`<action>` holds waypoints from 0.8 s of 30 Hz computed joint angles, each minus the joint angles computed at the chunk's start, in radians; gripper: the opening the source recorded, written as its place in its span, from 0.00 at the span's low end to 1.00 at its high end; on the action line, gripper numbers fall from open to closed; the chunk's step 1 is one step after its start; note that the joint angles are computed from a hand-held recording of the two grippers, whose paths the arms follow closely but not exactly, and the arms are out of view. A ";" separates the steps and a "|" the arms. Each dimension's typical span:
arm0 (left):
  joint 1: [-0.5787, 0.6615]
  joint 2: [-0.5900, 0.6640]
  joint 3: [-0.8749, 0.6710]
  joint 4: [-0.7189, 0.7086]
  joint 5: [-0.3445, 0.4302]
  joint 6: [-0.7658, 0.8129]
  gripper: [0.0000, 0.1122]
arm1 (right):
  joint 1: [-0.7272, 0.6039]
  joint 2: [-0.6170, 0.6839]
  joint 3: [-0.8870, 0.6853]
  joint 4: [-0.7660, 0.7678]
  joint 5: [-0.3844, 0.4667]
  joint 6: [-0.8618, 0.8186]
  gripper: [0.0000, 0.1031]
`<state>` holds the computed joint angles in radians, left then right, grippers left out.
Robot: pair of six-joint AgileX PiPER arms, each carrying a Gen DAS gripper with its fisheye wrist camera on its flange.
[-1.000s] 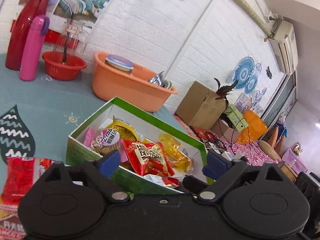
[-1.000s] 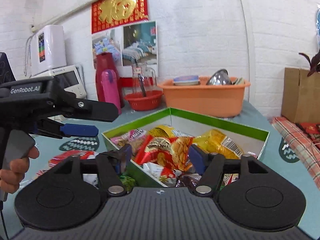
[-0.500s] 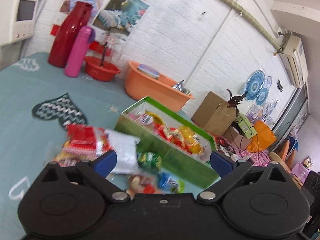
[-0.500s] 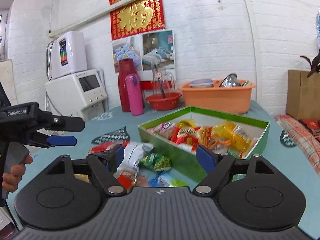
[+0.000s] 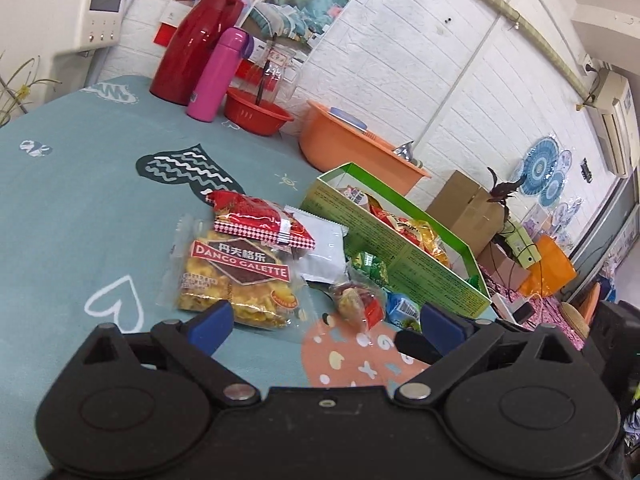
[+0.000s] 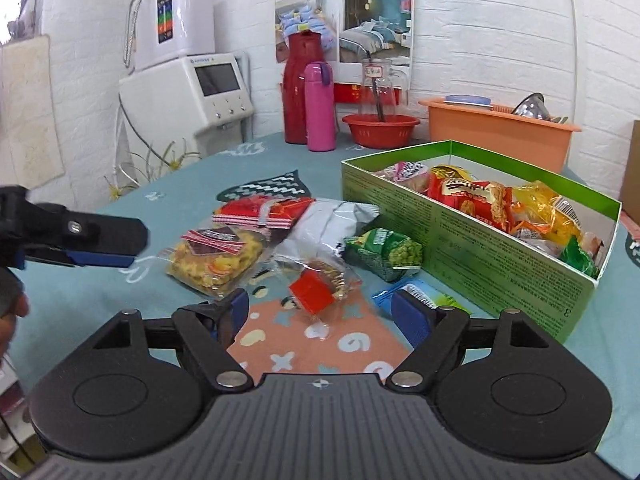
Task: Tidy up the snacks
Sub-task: 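Grasp clear red-tag bag with left tool while right grasps blue-green wrapped snack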
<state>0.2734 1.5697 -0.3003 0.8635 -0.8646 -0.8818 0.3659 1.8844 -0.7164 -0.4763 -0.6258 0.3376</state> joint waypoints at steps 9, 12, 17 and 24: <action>-0.138 0.131 -0.161 0.010 -0.006 -0.048 0.92 | -0.074 0.073 -0.112 0.000 0.032 -0.101 1.00; -0.186 0.191 -0.232 0.011 0.025 -0.069 0.92 | -0.140 0.130 -0.198 -0.251 -0.004 0.070 1.00; -0.228 0.262 -0.317 0.003 0.072 -0.120 0.87 | -0.156 0.161 -0.264 -0.438 0.075 0.233 1.00; -0.291 0.311 -0.406 -0.043 0.171 -0.110 0.87 | -0.161 0.098 -0.159 -0.487 0.086 0.277 0.81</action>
<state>-0.0173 1.8807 -0.7064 0.8205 -0.6940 -0.9919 0.2046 1.9828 -0.8751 -0.9634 -0.5399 0.6147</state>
